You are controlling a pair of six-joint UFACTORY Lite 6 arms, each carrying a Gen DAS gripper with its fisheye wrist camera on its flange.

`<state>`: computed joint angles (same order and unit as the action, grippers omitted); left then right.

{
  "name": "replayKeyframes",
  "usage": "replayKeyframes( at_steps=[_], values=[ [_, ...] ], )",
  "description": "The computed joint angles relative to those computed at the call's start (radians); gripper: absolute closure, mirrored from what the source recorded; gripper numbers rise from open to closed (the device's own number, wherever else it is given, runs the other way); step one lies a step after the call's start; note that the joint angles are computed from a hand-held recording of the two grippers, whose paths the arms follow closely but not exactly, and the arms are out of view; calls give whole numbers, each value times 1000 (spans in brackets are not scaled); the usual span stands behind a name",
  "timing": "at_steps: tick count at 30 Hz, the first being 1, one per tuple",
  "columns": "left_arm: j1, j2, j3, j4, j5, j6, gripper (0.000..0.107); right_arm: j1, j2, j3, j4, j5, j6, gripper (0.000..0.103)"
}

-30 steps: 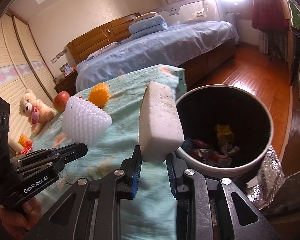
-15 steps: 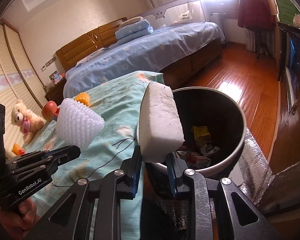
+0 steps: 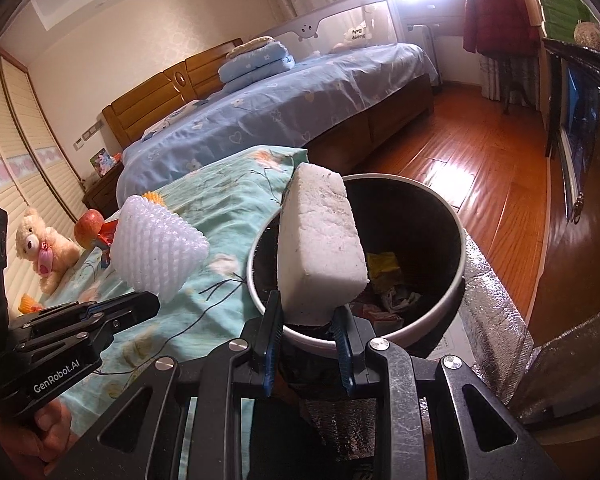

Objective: Collect trash
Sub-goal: 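Carry the foam net sleeve and white sponge over the black bin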

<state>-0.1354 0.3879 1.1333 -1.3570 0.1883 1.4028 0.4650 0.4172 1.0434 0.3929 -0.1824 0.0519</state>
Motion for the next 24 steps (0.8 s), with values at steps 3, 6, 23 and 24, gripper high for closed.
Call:
replayKeyframes(
  at_steps=[3,6,23,24],
  values=[
    [-14,17,18,30,-3,-35,103,-11,-3,-9,2,-1,-4,79],
    [-26,34,38,73,-6,-81,103,-15,-2,-5,50,5,-50,78],
    [-83,141,172,334,-5,-360,103,-60,55,70,279,40,-311,78],
    [-85,143,174,336,-4,-361,103,-65,58,74,271,43,-306,78]
  ],
)
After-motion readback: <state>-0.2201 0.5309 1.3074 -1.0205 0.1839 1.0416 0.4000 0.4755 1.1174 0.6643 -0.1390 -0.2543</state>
